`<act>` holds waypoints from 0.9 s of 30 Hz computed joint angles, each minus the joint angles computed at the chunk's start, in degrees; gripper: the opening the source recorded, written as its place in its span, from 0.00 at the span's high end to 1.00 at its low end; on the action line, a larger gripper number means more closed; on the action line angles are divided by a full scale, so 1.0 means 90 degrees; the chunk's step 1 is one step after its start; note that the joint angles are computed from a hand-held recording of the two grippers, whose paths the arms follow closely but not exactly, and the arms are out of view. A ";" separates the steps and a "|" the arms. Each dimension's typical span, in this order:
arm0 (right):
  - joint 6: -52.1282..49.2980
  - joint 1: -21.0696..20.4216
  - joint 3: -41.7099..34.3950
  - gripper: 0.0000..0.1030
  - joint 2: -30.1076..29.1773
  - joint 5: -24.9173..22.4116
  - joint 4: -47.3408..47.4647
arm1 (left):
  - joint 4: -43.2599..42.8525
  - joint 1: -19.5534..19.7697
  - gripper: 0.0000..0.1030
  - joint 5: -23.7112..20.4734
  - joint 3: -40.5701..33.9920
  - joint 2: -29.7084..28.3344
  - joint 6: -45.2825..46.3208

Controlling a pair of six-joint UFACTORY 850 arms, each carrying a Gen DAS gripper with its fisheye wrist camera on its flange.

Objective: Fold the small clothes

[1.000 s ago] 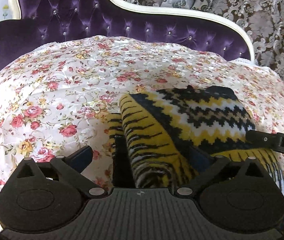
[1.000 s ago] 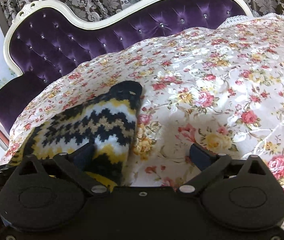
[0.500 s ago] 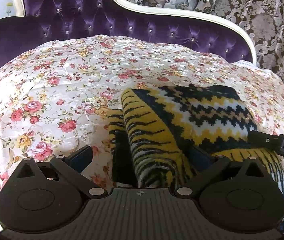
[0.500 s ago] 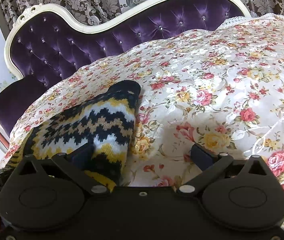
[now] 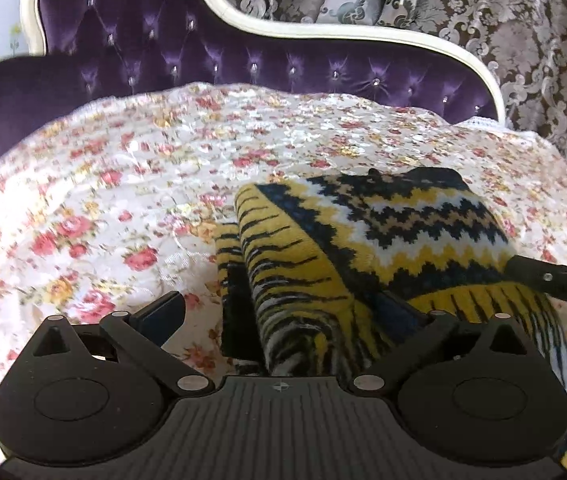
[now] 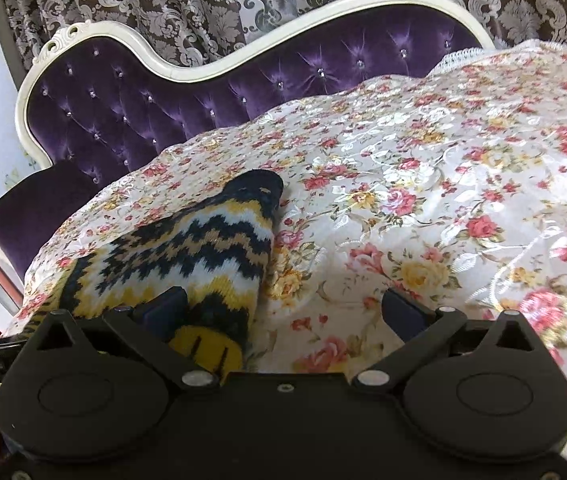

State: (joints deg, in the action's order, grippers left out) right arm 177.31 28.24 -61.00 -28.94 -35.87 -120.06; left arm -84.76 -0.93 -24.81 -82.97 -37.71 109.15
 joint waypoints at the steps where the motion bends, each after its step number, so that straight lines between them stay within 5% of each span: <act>1: -0.0013 0.0039 0.0040 0.00 0.0053 0.0026 0.0027 | -0.0220 0.0004 0.01 -0.0002 0.0108 0.0075 0.0274; 9: -0.1066 0.0484 0.0210 0.00 0.0437 0.0165 0.0845 | -0.1176 0.0089 0.01 -0.0158 0.0816 0.0673 0.1410; 18: -0.1246 0.1024 0.0547 0.00 0.0871 -0.0597 0.1314 | -0.3564 0.0056 0.01 -0.0253 0.1904 0.1553 0.4500; 27: -0.2001 0.1392 0.0672 0.00 0.1198 -0.1024 0.2039 | -0.1785 0.0182 0.01 -0.0279 0.2110 0.1917 0.2346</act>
